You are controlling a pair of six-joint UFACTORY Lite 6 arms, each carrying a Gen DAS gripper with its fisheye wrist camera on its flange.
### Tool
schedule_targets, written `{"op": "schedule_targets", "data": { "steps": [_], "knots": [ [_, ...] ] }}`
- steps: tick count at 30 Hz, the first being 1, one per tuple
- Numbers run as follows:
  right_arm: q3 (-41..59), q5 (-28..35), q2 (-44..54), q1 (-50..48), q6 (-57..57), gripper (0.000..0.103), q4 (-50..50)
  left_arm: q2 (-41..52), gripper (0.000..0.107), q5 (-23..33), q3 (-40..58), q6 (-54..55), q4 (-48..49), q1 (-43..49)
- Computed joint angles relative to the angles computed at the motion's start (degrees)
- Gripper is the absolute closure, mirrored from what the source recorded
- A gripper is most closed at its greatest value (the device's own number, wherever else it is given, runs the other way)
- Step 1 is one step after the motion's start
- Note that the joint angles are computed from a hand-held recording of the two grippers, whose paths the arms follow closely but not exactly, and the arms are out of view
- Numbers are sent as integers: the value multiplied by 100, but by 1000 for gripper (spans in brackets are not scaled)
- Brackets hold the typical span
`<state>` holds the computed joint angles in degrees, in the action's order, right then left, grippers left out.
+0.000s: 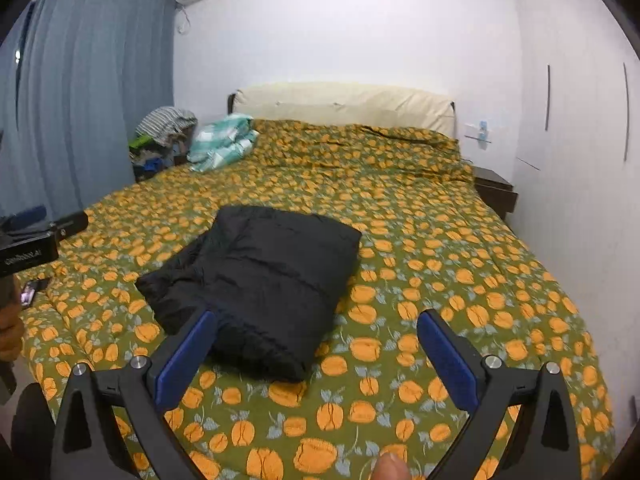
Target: Fold large clothes
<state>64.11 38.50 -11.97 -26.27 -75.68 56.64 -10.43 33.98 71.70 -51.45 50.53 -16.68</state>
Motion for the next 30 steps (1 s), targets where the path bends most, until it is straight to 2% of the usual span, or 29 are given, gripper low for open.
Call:
{"op": "schedule_targets", "data": {
  "steps": [3,8,12,19,26,30],
  "knots": [
    [-291,-65,-344,79,146,1,-164,-38,4,270,20,-50,57,-236],
    [-563,-230,-717,306,444,1,-525,79,4,658,155,307,-730,-255],
    [-636,-300,-850,506,1049,1,-1114,74,4,683,76,682,-1288,-144],
    [-581,-156,-865,694,2098,1,-1960,-175,4,788,-141,911,-1400,-395],
    [-508,29,-1017,857,2733,1,-2504,-198,4,902,41,1647,-2343,-355],
    [-517,223,-1128,850,2986,1,-2670,-275,4,1004,-68,1599,-2390,-457]
  ]
}}
